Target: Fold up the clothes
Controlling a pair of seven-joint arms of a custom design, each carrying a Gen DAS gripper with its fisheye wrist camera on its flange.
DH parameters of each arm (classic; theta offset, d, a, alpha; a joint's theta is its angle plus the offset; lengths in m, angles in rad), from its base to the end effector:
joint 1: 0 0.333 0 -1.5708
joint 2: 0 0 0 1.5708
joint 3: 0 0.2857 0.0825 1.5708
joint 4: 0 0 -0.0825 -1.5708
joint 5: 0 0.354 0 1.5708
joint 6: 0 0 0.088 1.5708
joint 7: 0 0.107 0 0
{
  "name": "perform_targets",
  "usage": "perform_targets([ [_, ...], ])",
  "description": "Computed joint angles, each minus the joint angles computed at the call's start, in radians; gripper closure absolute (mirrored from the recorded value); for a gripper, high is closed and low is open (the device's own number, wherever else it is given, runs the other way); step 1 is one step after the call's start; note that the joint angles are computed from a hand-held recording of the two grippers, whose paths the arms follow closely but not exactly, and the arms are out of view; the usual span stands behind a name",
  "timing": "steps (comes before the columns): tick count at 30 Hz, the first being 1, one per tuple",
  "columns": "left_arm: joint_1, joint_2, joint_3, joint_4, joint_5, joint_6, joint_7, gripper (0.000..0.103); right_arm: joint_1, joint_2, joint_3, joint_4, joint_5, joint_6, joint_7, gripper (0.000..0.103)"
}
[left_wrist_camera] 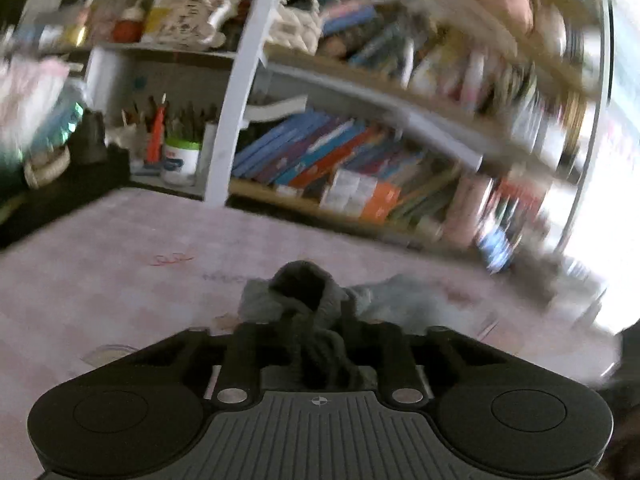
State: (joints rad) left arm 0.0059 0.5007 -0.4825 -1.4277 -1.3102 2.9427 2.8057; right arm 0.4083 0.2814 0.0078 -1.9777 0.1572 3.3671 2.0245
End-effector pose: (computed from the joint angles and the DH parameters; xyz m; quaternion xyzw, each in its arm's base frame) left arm 0.6631 -0.1908 0.4859 -0.4673 0.6550 -0.5758 0.1454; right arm 0.5729 0.2339 0.4533 -0.5340 0.6627 -0.1555 0.5015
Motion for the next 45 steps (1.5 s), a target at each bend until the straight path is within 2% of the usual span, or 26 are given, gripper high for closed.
perform_targets([
  [1,0.039,-0.006,-0.026,-0.003,-0.073,-0.037,0.045,0.089,-0.042,0.0,0.043,-0.001,-0.015,0.006,0.007,0.016],
  [2,0.043,-0.003,-0.018,0.001,-0.077,-0.059,0.023,0.089,-0.119,0.003,0.121,-0.003,-0.047,0.017,0.026,0.016],
  [3,0.025,0.01,0.015,0.011,-0.037,-0.072,-0.05,0.089,-0.196,0.008,0.198,-0.003,-0.084,0.025,0.052,0.016],
  [5,0.008,0.048,0.056,0.037,0.036,-0.097,-0.192,0.089,-0.29,0.019,0.289,0.0,-0.144,0.032,0.102,0.016],
  [7,0.048,0.092,0.028,0.058,0.003,-0.138,-0.233,0.082,-0.298,0.022,0.294,0.004,-0.172,0.026,0.129,0.016],
  [9,0.086,0.106,-0.007,0.055,-0.068,-0.16,-0.179,0.074,-0.295,0.023,0.29,0.008,-0.187,0.016,0.147,0.016],
  [11,0.078,0.091,-0.001,0.04,-0.086,-0.133,-0.143,0.058,-0.295,0.024,0.288,0.013,-0.196,0.006,0.158,0.016],
  [12,0.065,0.078,0.009,0.03,-0.078,-0.107,-0.134,0.039,-0.284,0.024,0.276,0.015,-0.194,0.002,0.16,0.016],
  [13,0.07,0.066,0.005,0.018,-0.091,-0.104,-0.109,0.031,-0.262,0.022,0.253,0.017,-0.187,-0.002,0.159,0.016],
  [16,0.1,0.024,0.001,-0.024,-0.16,-0.165,-0.043,0.027,-0.247,0.023,0.239,0.02,-0.179,-0.005,0.158,0.016],
  [18,0.099,-0.008,0.03,-0.058,-0.148,-0.216,-0.063,0.028,-0.238,0.023,0.231,0.021,-0.174,-0.008,0.156,0.016],
  [20,0.073,-0.03,0.075,-0.08,-0.063,-0.259,-0.118,0.032,-0.233,0.023,0.227,0.023,-0.17,-0.011,0.152,0.016],
  [21,0.068,-0.038,0.085,-0.089,-0.044,-0.271,-0.122,0.05,-0.235,0.024,0.23,0.025,-0.169,-0.013,0.151,0.016],
  [22,0.063,-0.045,0.094,-0.098,-0.024,-0.282,-0.124,0.06,-0.236,0.025,0.231,0.027,-0.168,-0.015,0.149,0.016],
  [23,0.069,-0.052,0.092,-0.106,-0.044,-0.289,-0.11,0.064,-0.234,0.025,0.23,0.029,-0.166,-0.018,0.147,0.016],
  [24,0.078,-0.059,0.088,-0.113,-0.077,-0.296,-0.09,0.074,-0.23,0.025,0.227,0.03,-0.163,-0.02,0.144,0.016],
  [25,0.089,-0.064,0.083,-0.117,-0.122,-0.311,-0.059,0.092,-0.226,0.024,0.223,0.03,-0.16,-0.021,0.142,0.016],
  [29,0.085,-0.058,0.11,-0.105,-0.173,-0.356,-0.043,0.092,-0.207,0.019,0.206,0.03,-0.148,-0.022,0.129,0.016],
  [32,0.075,-0.024,0.123,-0.086,-0.163,-0.354,-0.103,0.09,-0.209,0.02,0.212,0.03,-0.143,-0.021,0.126,0.016],
  [36,0.072,-0.041,0.122,-0.105,-0.182,-0.337,-0.039,0.084,-0.208,0.021,0.213,0.033,-0.131,-0.03,0.126,0.016],
  [38,0.054,-0.057,0.126,-0.116,-0.189,-0.282,-0.002,0.06,-0.183,0.018,0.188,0.035,-0.125,-0.032,0.118,0.016],
  [39,0.039,-0.063,0.129,-0.118,-0.195,-0.235,0.016,0.029,-0.175,0.017,0.181,0.035,-0.123,-0.033,0.115,0.016],
  [40,0.033,-0.069,0.124,-0.12,-0.224,-0.197,0.057,0.018,-0.176,0.017,0.182,0.036,-0.121,-0.033,0.113,0.016],
  [42,0.049,-0.081,0.116,-0.127,-0.305,-0.221,0.143,0.016,-0.183,0.018,0.19,0.038,-0.118,-0.035,0.109,0.016],
  [43,0.057,-0.086,0.119,-0.131,-0.332,-0.258,0.162,0.01,-0.191,0.02,0.199,0.041,-0.116,-0.035,0.109,0.016],
  [45,0.049,-0.082,0.138,-0.125,-0.314,-0.309,0.127,0.003,-0.21,0.025,0.219,0.045,-0.113,-0.033,0.113,0.016],
])
